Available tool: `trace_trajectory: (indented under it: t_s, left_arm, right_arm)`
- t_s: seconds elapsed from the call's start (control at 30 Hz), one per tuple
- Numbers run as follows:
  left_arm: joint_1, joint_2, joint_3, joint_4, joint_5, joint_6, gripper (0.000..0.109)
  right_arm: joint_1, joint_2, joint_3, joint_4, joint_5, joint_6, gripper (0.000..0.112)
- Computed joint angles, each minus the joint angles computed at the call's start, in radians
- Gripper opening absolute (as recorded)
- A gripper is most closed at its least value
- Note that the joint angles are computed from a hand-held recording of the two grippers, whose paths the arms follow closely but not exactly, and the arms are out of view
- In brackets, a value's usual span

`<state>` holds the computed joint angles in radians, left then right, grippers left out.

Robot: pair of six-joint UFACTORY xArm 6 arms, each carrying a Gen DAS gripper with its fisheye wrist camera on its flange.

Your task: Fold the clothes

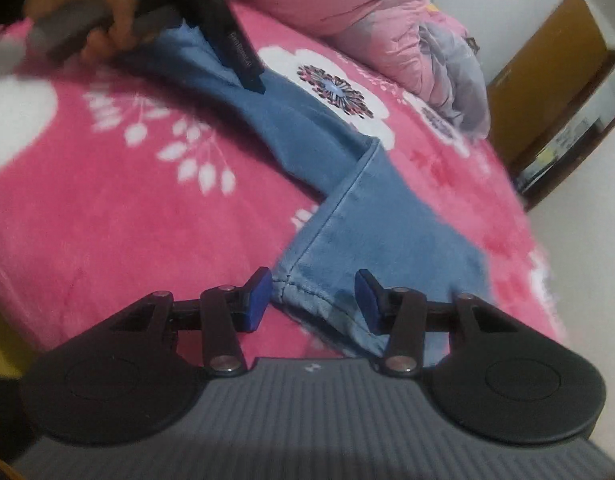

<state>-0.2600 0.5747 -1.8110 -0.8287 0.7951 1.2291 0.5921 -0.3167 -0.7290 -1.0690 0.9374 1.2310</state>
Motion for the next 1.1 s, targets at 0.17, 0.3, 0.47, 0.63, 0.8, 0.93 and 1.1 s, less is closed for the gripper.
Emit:
trace_trajectory:
  t_s: [0.17, 0.3, 0.47, 0.63, 0.8, 0.93, 1.1]
  left_arm:
    - [0.001, -0.004, 0.006, -0.007, -0.003, 0.010, 0.064]
    - [0.002, -0.005, 0.009, -0.013, -0.004, 0.016, 0.064]
    - [0.003, -0.009, 0.019, -0.031, -0.008, 0.031, 0.064]
    - [0.007, -0.008, 0.019, -0.044, -0.004, 0.044, 0.064]
    - [0.008, -0.013, 0.031, -0.058, -0.013, 0.062, 0.065]
    - [0.008, -0.017, 0.041, -0.070, -0.022, 0.076, 0.065]
    - [0.009, -0.023, 0.054, -0.086, -0.032, 0.092, 0.065]
  right_arm:
    - [0.020, -0.031, -0.011, -0.067, 0.182, 0.118, 0.010]
    - [-0.044, -0.103, 0.010, -0.144, 0.259, 0.166, 0.010]
    - [-0.259, -0.194, 0.040, -0.190, 0.132, 0.147, 0.010]
    - [-0.550, -0.167, 0.043, -0.090, -0.200, 0.101, 0.009]
    - [-0.710, -0.083, 0.039, -0.020, -0.426, 0.141, 0.009]
    - [-0.785, -0.028, 0.039, 0.017, -0.540, 0.144, 0.009]
    - [-0.881, 0.016, 0.068, 0.006, -0.663, 0.236, 0.016]
